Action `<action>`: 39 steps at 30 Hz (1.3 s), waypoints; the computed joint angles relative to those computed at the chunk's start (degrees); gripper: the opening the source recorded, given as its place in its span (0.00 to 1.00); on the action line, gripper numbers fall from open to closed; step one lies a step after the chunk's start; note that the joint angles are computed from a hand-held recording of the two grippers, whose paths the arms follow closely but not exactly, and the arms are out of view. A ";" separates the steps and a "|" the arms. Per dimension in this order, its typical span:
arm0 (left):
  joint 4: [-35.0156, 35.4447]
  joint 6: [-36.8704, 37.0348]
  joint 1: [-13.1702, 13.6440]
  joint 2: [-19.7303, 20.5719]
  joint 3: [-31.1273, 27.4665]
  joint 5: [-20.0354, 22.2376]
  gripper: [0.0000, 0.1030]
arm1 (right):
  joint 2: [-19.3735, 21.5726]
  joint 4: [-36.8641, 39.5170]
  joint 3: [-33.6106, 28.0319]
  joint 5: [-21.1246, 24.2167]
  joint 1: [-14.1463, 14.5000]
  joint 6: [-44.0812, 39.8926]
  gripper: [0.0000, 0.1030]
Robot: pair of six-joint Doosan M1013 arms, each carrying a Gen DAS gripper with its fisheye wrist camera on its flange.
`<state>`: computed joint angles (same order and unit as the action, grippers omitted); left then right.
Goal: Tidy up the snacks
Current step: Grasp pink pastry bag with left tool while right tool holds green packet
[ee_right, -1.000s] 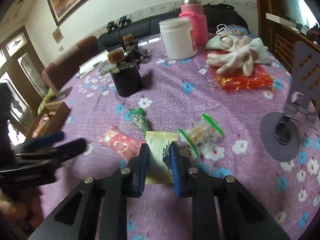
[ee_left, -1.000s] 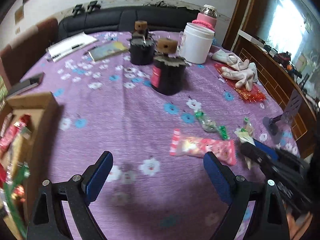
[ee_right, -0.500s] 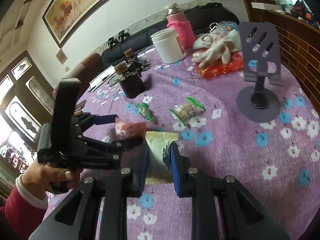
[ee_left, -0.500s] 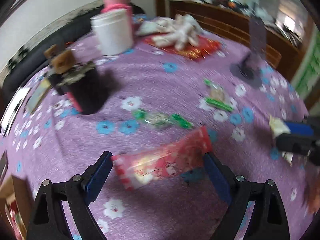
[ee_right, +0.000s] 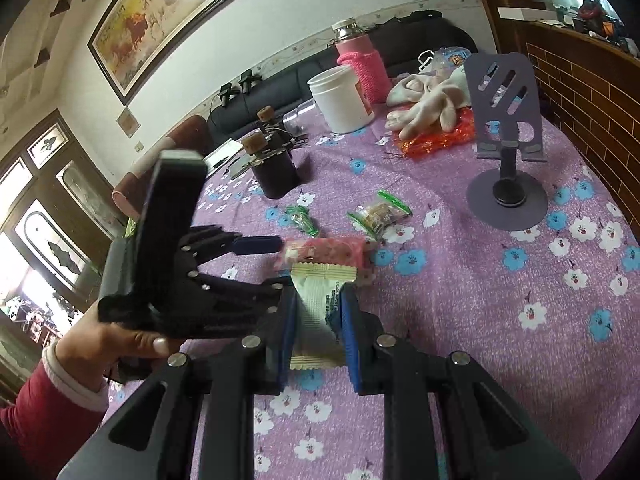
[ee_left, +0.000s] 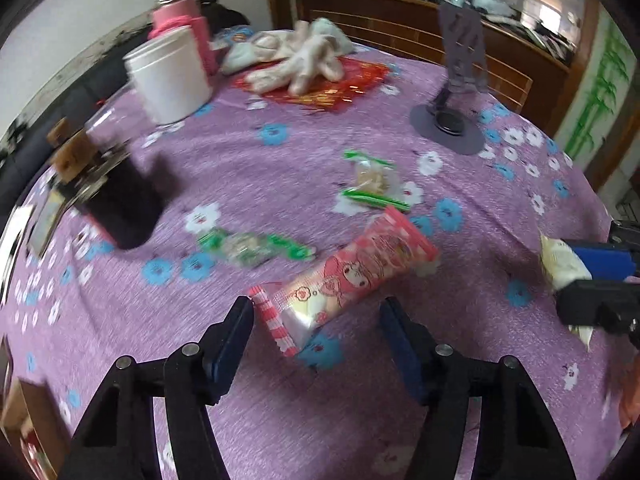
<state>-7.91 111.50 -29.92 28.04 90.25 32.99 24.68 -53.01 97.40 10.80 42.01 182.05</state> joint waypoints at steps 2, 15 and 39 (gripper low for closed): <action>0.98 0.73 -0.48 0.36 -0.62 0.01 0.67 | -0.36 -1.76 0.44 0.28 0.11 2.06 0.20; 0.21 8.55 -2.28 2.97 -5.38 5.21 0.72 | -2.73 -14.18 3.71 1.66 0.28 16.60 0.21; -17.78 17.42 -1.88 -3.39 3.73 0.08 0.24 | -5.71 -29.85 8.24 4.46 1.41 35.75 0.22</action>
